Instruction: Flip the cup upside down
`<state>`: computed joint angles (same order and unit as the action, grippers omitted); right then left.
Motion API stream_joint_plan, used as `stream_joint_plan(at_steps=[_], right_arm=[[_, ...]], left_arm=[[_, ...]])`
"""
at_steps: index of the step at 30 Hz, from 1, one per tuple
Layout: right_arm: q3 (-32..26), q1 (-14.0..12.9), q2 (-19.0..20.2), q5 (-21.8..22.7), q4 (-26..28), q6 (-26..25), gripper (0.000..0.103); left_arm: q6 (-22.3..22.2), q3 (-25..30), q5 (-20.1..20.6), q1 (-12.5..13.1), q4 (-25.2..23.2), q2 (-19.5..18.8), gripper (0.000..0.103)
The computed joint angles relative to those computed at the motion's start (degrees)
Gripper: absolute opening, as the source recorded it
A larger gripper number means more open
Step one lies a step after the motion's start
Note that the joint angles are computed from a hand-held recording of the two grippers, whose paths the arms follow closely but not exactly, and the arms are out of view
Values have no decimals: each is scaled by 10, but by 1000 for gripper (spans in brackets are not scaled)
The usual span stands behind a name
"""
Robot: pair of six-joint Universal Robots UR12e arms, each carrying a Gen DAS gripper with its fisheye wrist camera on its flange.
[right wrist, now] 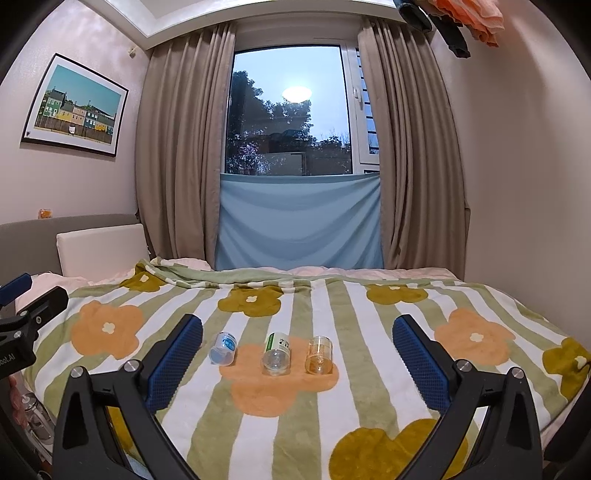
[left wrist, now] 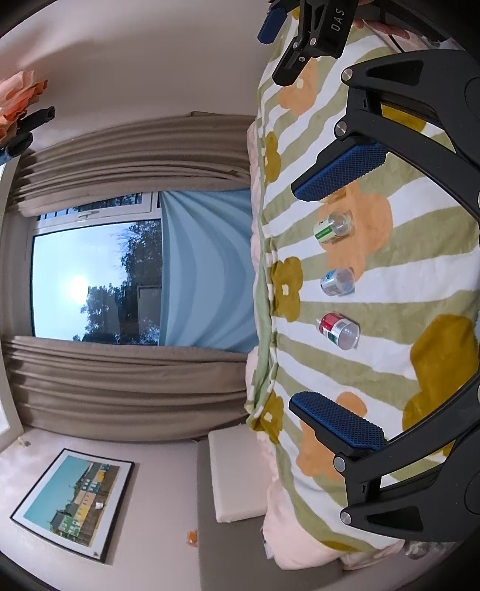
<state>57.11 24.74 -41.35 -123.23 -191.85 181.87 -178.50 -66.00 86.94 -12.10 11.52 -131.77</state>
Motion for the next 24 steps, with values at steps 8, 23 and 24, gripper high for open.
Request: stream_joint_plan(at_steps=[8,23,24], right_arm=[[9,-5,-7,14,3,26,103],[-6,-1,2,13,-2,12,103],[-7,-1,2,12,-4,11,103]], left_arm=[[-5,-2,-6,2,9,-1,103],[-16,0,-15,5,8,-1,103],[-16,0,-17,5,7,-1,103]])
